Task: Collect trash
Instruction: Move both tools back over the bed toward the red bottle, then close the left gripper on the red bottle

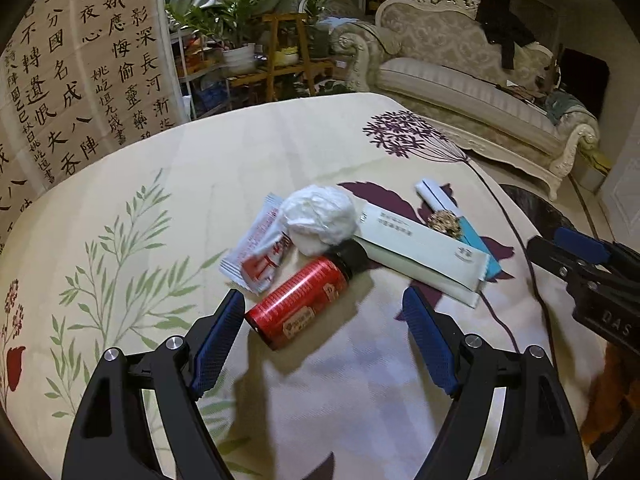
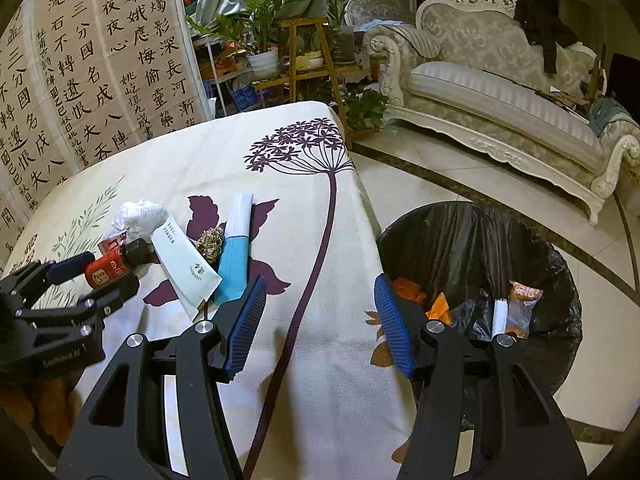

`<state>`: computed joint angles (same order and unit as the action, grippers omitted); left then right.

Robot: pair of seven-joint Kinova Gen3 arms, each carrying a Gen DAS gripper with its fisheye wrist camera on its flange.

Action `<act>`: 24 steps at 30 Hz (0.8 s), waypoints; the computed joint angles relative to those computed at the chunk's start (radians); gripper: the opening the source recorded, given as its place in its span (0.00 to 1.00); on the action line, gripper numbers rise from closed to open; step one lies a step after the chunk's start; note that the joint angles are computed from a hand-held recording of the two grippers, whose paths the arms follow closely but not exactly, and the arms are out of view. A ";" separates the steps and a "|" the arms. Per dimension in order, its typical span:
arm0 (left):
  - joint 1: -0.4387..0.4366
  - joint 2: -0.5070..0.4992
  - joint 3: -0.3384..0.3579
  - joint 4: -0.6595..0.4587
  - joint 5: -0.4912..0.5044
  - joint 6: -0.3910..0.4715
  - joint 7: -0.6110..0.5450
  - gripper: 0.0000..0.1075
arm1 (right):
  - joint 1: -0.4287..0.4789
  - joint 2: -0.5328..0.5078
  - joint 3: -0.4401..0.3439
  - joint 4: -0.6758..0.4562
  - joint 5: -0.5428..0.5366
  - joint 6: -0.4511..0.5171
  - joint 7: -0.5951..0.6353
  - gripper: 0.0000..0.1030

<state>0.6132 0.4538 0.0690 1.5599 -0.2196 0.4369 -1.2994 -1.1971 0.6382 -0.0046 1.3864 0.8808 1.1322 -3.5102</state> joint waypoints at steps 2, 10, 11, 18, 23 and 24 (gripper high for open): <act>-0.002 -0.002 0.006 0.002 0.006 0.003 -0.003 0.73 | 0.000 0.000 0.000 0.000 0.001 -0.001 -0.001 0.53; 0.001 -0.005 -0.003 0.002 0.025 0.000 0.015 0.73 | -0.005 -0.010 -0.002 0.020 0.016 -0.011 -0.022 0.53; -0.004 0.001 0.001 -0.009 0.029 0.006 0.016 0.73 | -0.004 -0.009 -0.003 0.021 0.017 -0.011 -0.023 0.53; -0.015 0.031 0.016 -0.056 0.032 0.048 -0.003 0.45 | -0.003 -0.008 -0.005 0.017 0.019 -0.009 -0.022 0.53; -0.012 0.017 0.021 -0.024 0.026 0.018 -0.030 0.26 | -0.002 -0.006 -0.006 0.010 0.016 -0.004 -0.011 0.53; -0.011 0.014 0.020 -0.018 0.027 0.012 -0.030 0.23 | -0.004 -0.005 -0.006 0.006 0.015 0.000 -0.009 0.53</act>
